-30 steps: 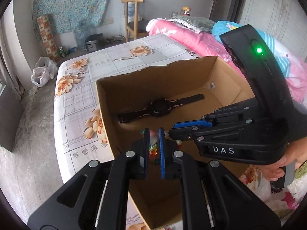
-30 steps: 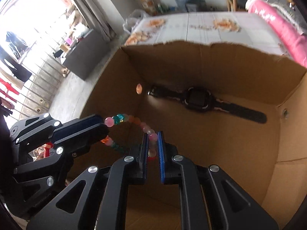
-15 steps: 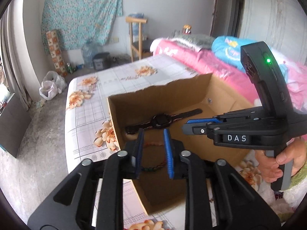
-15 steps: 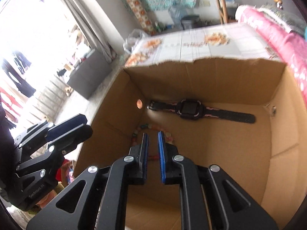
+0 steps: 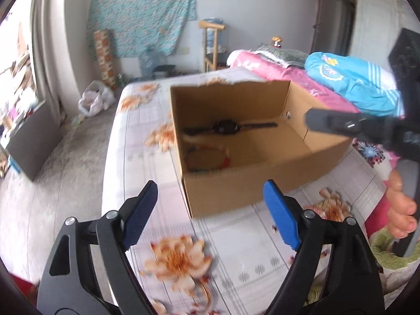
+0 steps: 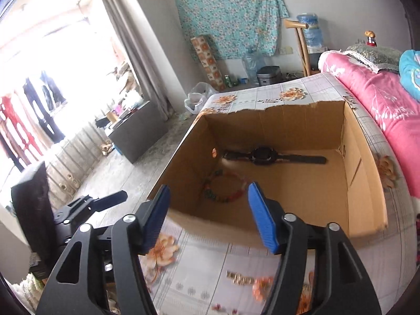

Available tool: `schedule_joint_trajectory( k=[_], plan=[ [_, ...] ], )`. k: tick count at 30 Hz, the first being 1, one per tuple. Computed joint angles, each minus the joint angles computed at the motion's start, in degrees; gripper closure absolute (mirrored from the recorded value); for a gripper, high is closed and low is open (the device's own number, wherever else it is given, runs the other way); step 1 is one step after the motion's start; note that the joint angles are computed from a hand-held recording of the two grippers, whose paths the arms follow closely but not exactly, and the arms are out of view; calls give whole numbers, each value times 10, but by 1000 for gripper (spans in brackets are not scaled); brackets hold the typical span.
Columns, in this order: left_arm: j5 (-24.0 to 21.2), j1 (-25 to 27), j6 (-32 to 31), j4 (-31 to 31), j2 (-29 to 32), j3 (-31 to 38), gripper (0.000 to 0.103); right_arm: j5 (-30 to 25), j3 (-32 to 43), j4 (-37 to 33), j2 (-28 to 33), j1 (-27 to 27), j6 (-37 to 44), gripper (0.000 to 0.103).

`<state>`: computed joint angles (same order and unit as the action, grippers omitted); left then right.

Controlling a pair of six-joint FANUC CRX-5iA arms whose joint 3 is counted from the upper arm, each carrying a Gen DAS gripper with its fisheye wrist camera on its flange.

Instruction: Organize jewelry

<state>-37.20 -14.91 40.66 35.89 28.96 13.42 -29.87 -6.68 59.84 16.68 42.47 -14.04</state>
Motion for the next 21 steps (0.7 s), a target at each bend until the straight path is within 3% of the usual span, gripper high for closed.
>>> schedule_joint_trajectory(
  k=[5,13,21],
  plan=[
    [-33,1,84,-73,6,3,22,-35,-12,-25,-11,30,35,32],
    [-61,-6,168,-172,32,29,21,-108,4,-91,-5,74,92,24],
    [-61,-9,191,-203,45,33,21,-201,57,-136,29,104,151,13]
  ],
)
